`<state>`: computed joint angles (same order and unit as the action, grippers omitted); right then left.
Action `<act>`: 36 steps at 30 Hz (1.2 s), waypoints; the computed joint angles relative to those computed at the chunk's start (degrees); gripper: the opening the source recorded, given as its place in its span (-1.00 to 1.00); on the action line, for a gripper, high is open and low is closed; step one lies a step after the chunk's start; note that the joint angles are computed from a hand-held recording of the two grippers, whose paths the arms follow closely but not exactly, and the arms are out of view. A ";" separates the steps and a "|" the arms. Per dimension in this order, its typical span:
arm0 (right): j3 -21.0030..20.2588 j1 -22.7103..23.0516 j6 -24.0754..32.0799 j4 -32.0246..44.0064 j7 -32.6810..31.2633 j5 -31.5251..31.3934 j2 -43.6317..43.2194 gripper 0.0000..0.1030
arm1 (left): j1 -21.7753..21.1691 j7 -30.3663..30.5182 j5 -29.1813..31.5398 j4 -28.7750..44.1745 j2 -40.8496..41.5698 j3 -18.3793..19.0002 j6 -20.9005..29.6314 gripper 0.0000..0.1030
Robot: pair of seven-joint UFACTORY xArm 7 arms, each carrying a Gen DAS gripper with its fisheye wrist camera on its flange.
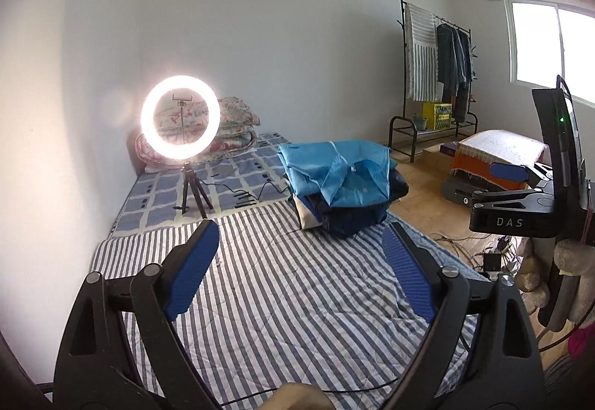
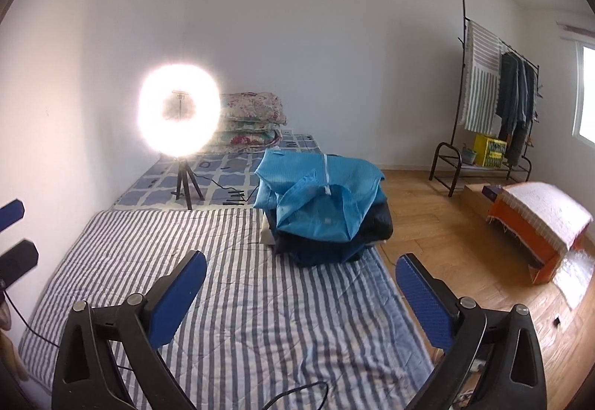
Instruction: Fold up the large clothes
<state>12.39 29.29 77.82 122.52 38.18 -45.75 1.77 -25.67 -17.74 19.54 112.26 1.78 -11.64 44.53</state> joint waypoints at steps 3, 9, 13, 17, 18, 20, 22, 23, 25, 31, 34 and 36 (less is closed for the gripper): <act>0.50 -0.46 -1.28 -5.56 2.41 -0.88 -2.68 0.99 | 0.27 -0.78 -0.34 -3.26 -1.65 -0.04 -0.99 0.88; 2.66 -2.58 -1.48 -10.29 3.45 -2.31 -4.46 0.99 | 1.04 -3.23 2.35 -6.04 -2.51 -0.99 -0.20 1.00; 3.06 -4.17 -3.21 -14.08 4.48 -1.13 -6.25 0.99 | 0.99 -4.36 3.42 -6.73 -2.49 -1.19 1.29 1.00; 4.11 -5.56 -3.08 -16.42 5.14 -1.55 -7.25 0.99 | 0.85 -4.90 3.54 -6.77 -1.76 -1.20 2.92 1.00; 4.31 -5.83 -3.05 -16.88 5.15 -1.69 -7.47 0.99 | 0.75 -4.78 3.43 -6.81 -1.59 -1.17 3.36 1.00; 4.67 -6.29 -2.98 -17.50 5.32 -1.74 -7.83 0.99 | 0.58 -4.59 3.33 -7.00 -1.43 -1.05 3.86 1.00; 4.78 -6.84 -3.07 -18.19 5.63 -1.39 -8.31 0.99 | 0.40 -4.40 3.24 -7.30 -1.41 -1.01 4.16 1.00; 4.80 -7.14 -3.21 -18.43 5.79 -1.10 -8.52 0.99 | 0.35 -4.34 3.36 -7.42 -1.43 -0.97 4.19 1.00; 4.98 -7.65 -3.26 -18.60 6.02 -0.71 -8.73 0.99 | 0.14 -4.61 4.31 -7.80 -1.55 -1.08 4.25 1.00; 5.50 -8.66 -3.70 -19.16 6.36 -0.18 -9.21 0.99 | 0.34 -4.80 4.08 -8.57 -2.12 -1.00 3.59 1.00; 5.83 -8.80 -3.44 -19.27 6.09 -0.25 -9.15 0.99 | 0.51 -4.90 3.98 -8.88 -2.33 -1.07 3.44 1.00; 6.00 -8.75 -3.19 -19.14 5.87 -0.40 -8.95 0.99 | 0.55 -4.88 4.11 -8.72 -2.28 -1.16 3.67 1.00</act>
